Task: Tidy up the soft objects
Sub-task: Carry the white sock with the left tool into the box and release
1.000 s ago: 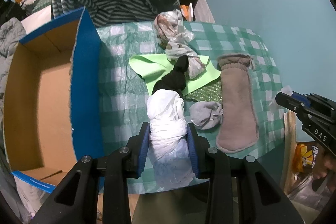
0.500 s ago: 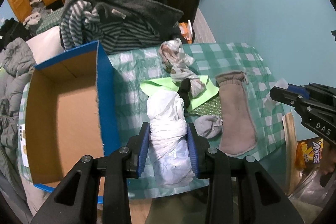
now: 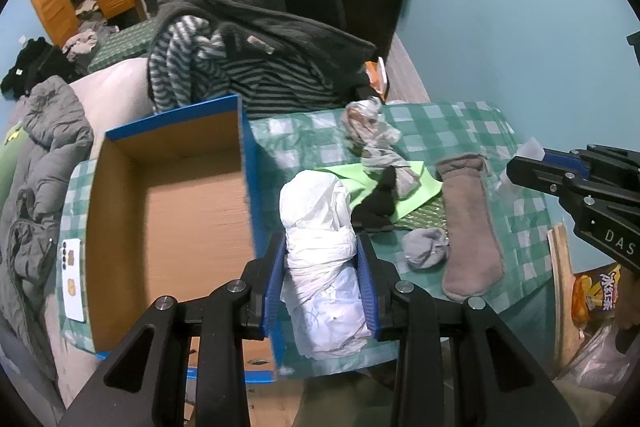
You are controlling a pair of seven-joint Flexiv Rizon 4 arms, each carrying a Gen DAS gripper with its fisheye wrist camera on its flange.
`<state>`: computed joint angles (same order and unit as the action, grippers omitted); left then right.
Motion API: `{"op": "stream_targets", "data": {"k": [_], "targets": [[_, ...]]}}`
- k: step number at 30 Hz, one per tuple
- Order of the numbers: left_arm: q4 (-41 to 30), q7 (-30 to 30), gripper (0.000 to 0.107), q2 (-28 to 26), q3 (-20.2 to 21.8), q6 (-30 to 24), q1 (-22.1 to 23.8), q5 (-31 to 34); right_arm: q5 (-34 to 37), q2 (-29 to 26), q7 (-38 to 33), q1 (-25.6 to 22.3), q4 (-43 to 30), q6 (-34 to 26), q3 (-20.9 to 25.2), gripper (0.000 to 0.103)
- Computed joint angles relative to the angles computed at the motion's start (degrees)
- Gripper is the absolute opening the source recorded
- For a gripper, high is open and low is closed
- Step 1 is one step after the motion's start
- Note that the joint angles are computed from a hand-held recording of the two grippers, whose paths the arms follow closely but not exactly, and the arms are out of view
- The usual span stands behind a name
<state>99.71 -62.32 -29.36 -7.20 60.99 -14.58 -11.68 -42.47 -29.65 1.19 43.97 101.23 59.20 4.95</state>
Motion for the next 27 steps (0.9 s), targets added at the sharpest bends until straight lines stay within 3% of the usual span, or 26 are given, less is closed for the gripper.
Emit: {"op": "stream_targets", "data": {"k": [27], "targets": [[-0.06,-2.1,0.034,-0.21,3.32,0.9,6.08,0.02,10.5,-15.64,-20.38,3.58,-27.09,-3.87,-0.86,0.016]]}}
